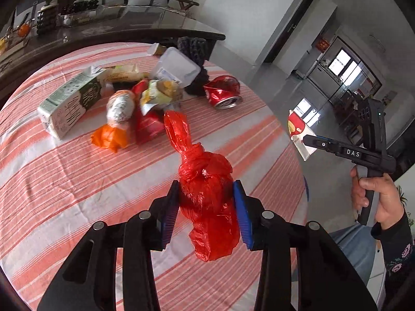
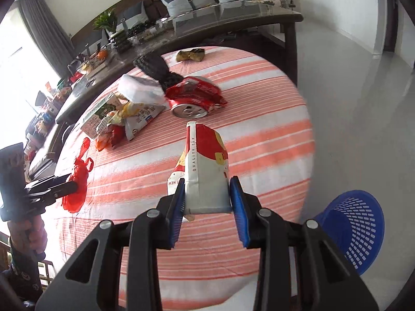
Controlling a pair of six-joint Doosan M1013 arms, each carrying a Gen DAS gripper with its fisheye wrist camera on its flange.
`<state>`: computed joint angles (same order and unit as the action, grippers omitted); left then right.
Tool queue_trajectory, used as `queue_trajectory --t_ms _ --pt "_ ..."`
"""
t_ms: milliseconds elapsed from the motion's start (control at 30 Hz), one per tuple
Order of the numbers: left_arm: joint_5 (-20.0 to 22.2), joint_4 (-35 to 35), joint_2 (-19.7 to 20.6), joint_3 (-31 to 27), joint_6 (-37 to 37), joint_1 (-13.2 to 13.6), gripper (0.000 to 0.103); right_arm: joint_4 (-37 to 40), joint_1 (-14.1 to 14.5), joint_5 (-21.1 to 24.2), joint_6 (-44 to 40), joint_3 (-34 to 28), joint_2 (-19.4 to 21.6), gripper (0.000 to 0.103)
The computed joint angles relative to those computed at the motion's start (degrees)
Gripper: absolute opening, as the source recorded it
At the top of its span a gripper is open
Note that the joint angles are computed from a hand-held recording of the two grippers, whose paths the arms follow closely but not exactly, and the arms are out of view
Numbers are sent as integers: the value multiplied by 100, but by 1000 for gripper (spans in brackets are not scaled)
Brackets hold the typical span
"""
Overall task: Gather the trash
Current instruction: 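Carry both items over the blue basket and open both tools to drop them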
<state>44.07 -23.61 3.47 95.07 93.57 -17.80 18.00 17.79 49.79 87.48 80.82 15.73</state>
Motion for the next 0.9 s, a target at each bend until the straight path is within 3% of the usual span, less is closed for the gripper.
queue_trajectory --t_ms 233,433,767,833,867,900 --pt "364 -396 836 -1061 461 -897 41 -1377 -746 -289 1283 655 -513 33" --pt "905 -364 1895 -2269 404 -1549 41 -2134 -1267 -323 2004 1044 -584 33" --pt "1705 -121 3536 -4083 -13 -2034 43 -1891 -1766 -652 1977 1408 -396 34" --pt "1737 0 3747 -4347 -41 -2120 49 -1755 -1840 -730 1884 1450 -338 38" --pt "1751 95 3849 -4475 -133 -2149 66 -1620 -1884 -772 1783 1481 -327 42" --pt "1722 208 3917 -4556 -270 -2173 77 -1386 -1944 -836 1627 1514 -310 54"
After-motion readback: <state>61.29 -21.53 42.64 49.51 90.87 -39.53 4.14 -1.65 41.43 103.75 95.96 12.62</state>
